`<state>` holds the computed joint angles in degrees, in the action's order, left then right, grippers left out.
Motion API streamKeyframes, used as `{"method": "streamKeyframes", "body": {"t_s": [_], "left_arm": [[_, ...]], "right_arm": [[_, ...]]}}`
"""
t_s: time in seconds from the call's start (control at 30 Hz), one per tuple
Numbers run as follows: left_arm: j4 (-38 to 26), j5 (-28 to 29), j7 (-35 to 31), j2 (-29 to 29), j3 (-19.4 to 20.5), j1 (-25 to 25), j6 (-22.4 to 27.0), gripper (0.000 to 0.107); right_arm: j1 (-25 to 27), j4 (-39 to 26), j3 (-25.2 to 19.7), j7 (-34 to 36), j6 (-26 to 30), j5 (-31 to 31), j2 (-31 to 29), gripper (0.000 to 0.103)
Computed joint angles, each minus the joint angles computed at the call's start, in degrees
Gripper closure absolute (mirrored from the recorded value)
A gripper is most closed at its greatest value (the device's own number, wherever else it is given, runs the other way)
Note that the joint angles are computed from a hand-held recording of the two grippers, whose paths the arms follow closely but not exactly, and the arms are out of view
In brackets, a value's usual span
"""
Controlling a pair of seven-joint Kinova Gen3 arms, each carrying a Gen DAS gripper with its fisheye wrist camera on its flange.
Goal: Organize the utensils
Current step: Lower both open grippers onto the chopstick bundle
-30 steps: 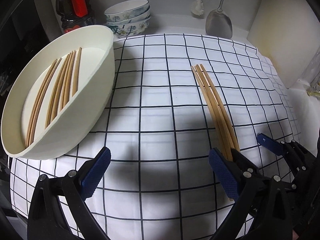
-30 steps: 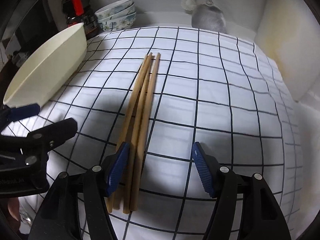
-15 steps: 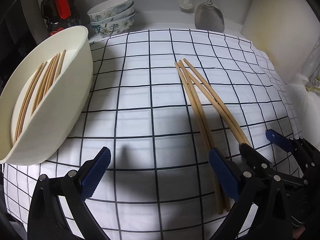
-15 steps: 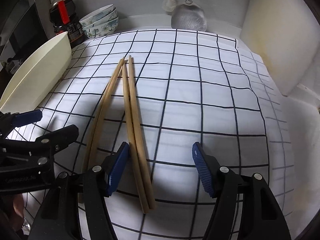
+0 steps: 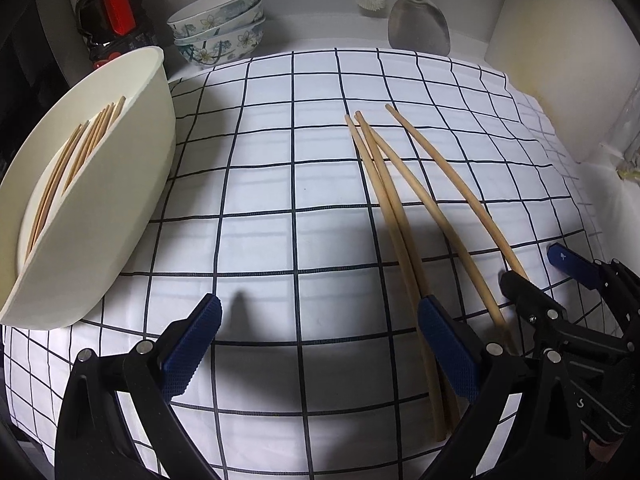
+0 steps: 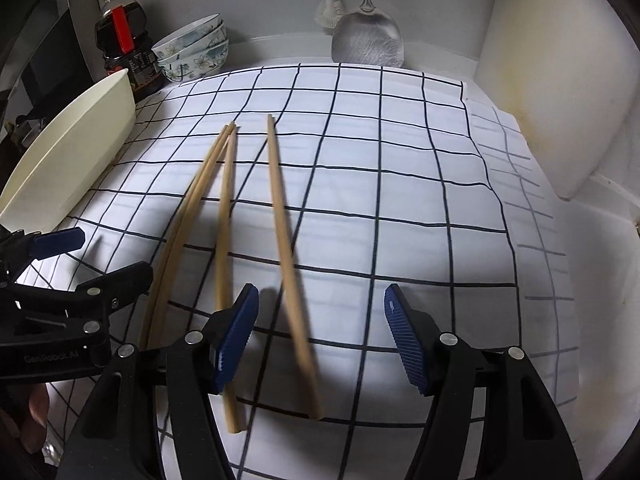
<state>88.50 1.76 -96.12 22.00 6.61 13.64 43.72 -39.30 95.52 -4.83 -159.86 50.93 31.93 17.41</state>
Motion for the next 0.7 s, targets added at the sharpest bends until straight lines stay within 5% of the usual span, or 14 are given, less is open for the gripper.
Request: {"method": "streamKeyframes", "body": {"t_s": [0.7], "left_arm": [[-1.6, -1.3, 3.3, 2.2, -0.8, 1.5, -0.6, 0.011]], "right_arm": [[0.7, 0.9, 0.1, -0.1, -0.2, 2.3, 0.0, 0.04]]}}
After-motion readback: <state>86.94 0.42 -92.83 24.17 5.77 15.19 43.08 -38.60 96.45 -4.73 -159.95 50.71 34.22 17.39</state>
